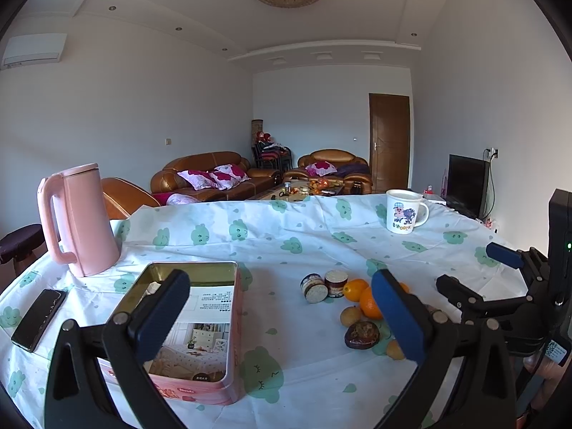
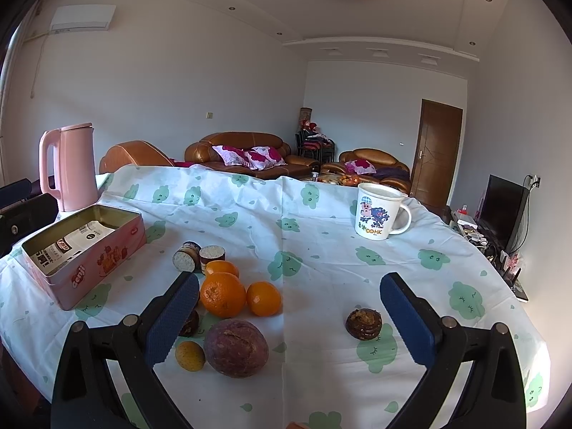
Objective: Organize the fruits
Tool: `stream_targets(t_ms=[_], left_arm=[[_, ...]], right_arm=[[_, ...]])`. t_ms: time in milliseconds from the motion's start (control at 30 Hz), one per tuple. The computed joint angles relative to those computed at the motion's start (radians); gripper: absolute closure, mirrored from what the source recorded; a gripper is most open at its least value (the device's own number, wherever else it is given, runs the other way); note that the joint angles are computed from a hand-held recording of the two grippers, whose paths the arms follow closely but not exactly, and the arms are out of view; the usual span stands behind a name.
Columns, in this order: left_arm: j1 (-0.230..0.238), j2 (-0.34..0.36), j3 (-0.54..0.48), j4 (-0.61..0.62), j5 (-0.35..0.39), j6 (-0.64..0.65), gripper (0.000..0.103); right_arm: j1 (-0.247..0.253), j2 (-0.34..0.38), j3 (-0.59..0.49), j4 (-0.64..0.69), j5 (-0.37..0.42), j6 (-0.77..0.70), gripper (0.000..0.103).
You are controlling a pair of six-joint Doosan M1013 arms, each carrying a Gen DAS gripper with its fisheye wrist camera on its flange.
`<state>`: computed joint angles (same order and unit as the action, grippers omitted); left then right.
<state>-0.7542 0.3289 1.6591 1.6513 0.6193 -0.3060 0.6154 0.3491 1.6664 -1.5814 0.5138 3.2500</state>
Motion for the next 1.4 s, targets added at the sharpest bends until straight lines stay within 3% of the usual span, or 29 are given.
stream_targets(t_ms=[567,800,933,1000,1133,1300,1400], left_arm=[[-0.008,0.011,0.000,-0.015,-0.011,0.005,0.000],[-0.003,0.032,-0.031,-0.032,-0.062,0.042,0.000],[-0.002,0.055,-0.061,-0.042,-0.128,0.075,0.000],[-0.004,0.071,-0.082,-0.070,-0.161,0.125,0.000],[-0.010,0.109,-0.133,-0.173,-0.227,0.273,0.000],[-0.012,0.151,-0.196,-0.425,-0.289,0.556,0.005],[-0.009,0.171,-0.226,-0.627,-0.310,0.754,0.011]], right_arm=[[-0.005,0.002,0.000,0.008,-0.002,-0.003,0.001],[-0.028,-0.009,0.024,-0.010,-0.020,0.057,0.001],[-0.057,-0.015,0.035,0.074,-0.030,0.019,0.001],[-0.077,-0.021,0.045,0.107,-0.050,0.022,0.001],[-0.094,-0.021,0.057,0.141,-0.016,0.009,0.001],[-0.120,-0.021,0.058,0.195,-0.055,-0.019,0.001],[-0.128,-0.008,0.034,0.293,-0.067,-0.135,0.001]])
